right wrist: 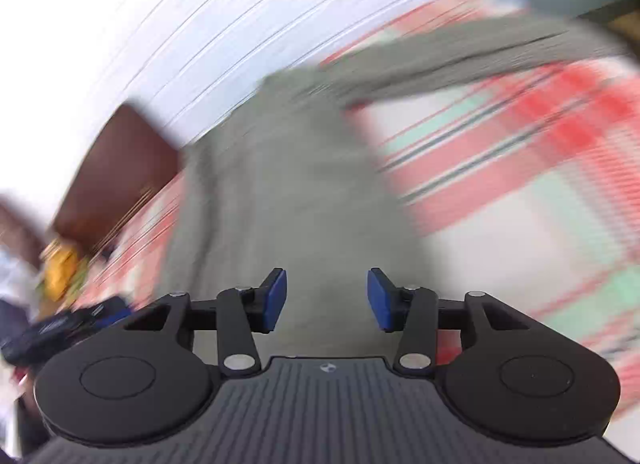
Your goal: Fold clothes
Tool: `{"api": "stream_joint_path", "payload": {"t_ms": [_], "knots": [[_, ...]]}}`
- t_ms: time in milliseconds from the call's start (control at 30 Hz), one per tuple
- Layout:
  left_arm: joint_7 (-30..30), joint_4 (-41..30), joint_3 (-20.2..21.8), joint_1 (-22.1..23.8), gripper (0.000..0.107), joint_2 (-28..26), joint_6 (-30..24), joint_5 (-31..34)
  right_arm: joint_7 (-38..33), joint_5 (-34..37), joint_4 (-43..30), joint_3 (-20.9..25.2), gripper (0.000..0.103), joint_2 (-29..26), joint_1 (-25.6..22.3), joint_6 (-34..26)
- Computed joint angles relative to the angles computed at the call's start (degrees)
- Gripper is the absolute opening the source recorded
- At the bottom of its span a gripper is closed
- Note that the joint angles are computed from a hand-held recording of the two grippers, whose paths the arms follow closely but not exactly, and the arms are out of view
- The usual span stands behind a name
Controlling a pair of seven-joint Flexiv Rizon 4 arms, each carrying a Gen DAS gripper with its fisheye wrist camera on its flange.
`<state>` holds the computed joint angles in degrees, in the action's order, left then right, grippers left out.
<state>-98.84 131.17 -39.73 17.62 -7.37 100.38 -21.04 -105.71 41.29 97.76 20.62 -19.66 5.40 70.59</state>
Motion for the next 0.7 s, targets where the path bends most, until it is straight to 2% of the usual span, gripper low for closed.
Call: {"api": "stream_joint_path", "payload": {"t_ms": [100, 233, 267, 300, 333, 367, 467, 600, 700], "knots": [[-0.69, -1.96, 6.52, -6.41, 0.072, -1.17, -1.08, 0.69, 3.29, -4.46, 1.83, -2.61, 0.062, -0.53, 1.28, 1.63], [-2.26, -3.74, 17.96, -16.75, 0.076, -1.14, -3.78, 1.97, -2.57, -2.4, 1.59, 0.75, 0.062, -1.19, -2.14, 1.02], [-2.7, -4.15, 20.16, -18.71, 0.076, -1.19, -4.5, 2.33, -3.89, -1.78, 1.12, 1.19, 0.057, -1.3, -2.99, -0.05], [-3.23, -4.57, 22.33, -20.64, 0.076, -1.25, -5.23, 2.77, -4.78, -0.55, 0.25, 1.73, 0.027, -1.46, -3.99, -2.06], [-3.55, -5.1, 24.12, -22.26, 0.076, -1.41, -5.98, 3.04, -5.17, 1.26, -0.99, 2.23, 0.008, -1.66, -5.06, -4.99], [-3.16, -5.39, 25.02, -23.25, 0.076, -1.48, -6.44, 2.79, -5.46, 3.41, -2.07, 2.42, 0.004, -1.82, -5.8, -7.18], [-1.69, -6.16, 27.43, -26.02, 0.076, -1.63, -7.7, 1.87, -7.23, 7.32, -1.63, 1.46, 0.003, 0.13, -6.05, -8.51], [1.23, -6.61, 28.23, -27.74, 0.077, -1.77, -8.43, 0.02, -2.39, 2.54, 1.48, -3.1, 0.003, 2.3, -2.11, -7.46], [2.76, -6.96, 28.35, -28.45, 0.077, -2.07, -8.68, -1.48, -1.31, 0.61, 2.31, -3.87, 0.004, 2.3, -0.73, -6.98]]}}
